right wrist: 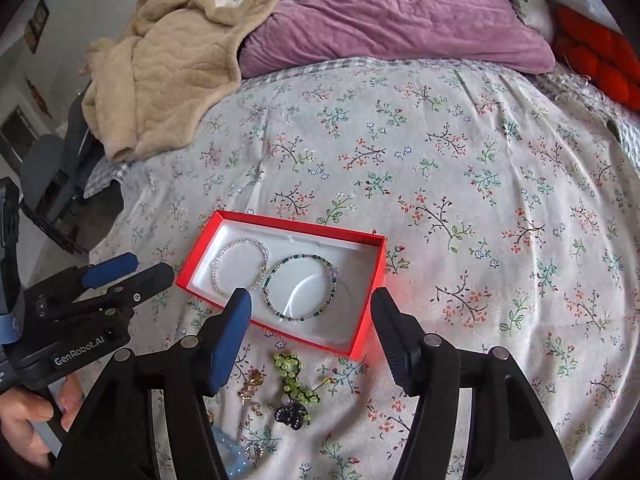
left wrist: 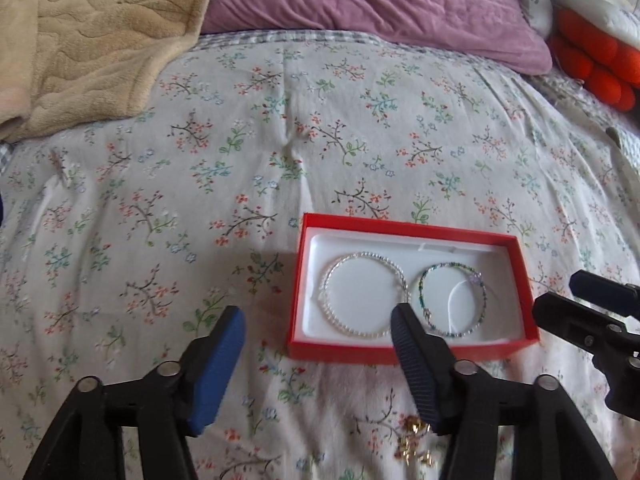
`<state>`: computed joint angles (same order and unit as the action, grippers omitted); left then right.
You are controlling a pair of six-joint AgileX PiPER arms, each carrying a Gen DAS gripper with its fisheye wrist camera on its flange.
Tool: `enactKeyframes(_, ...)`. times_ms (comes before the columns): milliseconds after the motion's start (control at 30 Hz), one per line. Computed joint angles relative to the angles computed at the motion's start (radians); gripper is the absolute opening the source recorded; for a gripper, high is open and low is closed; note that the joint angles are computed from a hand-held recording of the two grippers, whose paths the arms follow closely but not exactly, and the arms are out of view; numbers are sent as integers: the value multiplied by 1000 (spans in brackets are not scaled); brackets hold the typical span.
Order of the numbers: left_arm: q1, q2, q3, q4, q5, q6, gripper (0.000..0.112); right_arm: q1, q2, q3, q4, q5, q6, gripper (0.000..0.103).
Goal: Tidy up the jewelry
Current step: 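Carry both bracelets into the red box and open both tools, then lower the left tool onto the gold ring and close on it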
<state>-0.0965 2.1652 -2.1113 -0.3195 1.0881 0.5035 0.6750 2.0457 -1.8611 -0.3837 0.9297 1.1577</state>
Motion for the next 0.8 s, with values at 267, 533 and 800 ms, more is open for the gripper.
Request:
enactKeyframes(267, 34, -159, 223, -14, -39, 68, 96, 79, -76, 73, -88, 64, 53, 88)
enactKeyframes(533, 44, -235, 422, 4, -110, 109, 102, 142, -138, 161, -155, 127, 128, 103)
enactKeyframes(800, 72, -274, 544, 6, -193, 173, 102, 174, -159, 209, -149, 150, 148, 103)
